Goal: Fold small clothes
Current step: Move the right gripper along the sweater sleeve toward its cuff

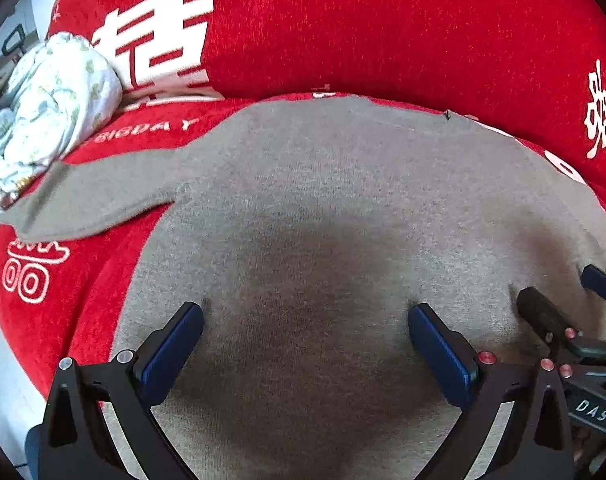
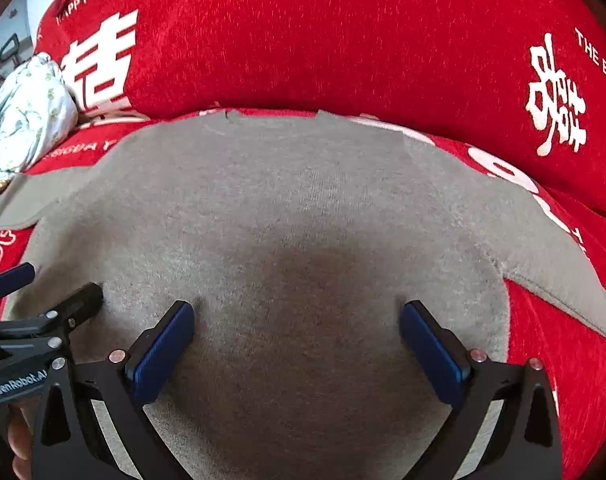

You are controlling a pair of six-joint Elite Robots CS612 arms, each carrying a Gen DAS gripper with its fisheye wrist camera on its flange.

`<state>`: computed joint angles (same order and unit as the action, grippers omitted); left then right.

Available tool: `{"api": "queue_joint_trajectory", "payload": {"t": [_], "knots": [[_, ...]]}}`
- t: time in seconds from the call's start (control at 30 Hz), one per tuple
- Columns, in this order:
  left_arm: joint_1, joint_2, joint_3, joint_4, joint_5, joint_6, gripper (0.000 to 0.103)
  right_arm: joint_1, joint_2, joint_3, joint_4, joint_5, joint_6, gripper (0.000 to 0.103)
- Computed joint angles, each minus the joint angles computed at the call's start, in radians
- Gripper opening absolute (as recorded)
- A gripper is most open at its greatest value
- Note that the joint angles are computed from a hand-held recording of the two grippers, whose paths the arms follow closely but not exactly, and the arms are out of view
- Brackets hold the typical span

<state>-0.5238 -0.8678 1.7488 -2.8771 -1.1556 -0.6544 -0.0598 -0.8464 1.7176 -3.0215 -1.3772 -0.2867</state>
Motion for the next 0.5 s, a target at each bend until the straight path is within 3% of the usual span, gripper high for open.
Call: {"api": "queue_joint_trajectory", "payload": {"t": [0.17, 0.5], "knots": [[-0.015, -0.001, -0.006, -0.006, 0.048, 0.025, 0.103, -0.013, -0.002, 0.005, -0.045, 0.025, 0.037, 0.103], [-0.017, -0.003, -0.036, 0.015, 0.066, 0.014, 0.103, -0.043, -0.019, 0.017, -0.144, 0.062, 0.081, 0.103]]}}
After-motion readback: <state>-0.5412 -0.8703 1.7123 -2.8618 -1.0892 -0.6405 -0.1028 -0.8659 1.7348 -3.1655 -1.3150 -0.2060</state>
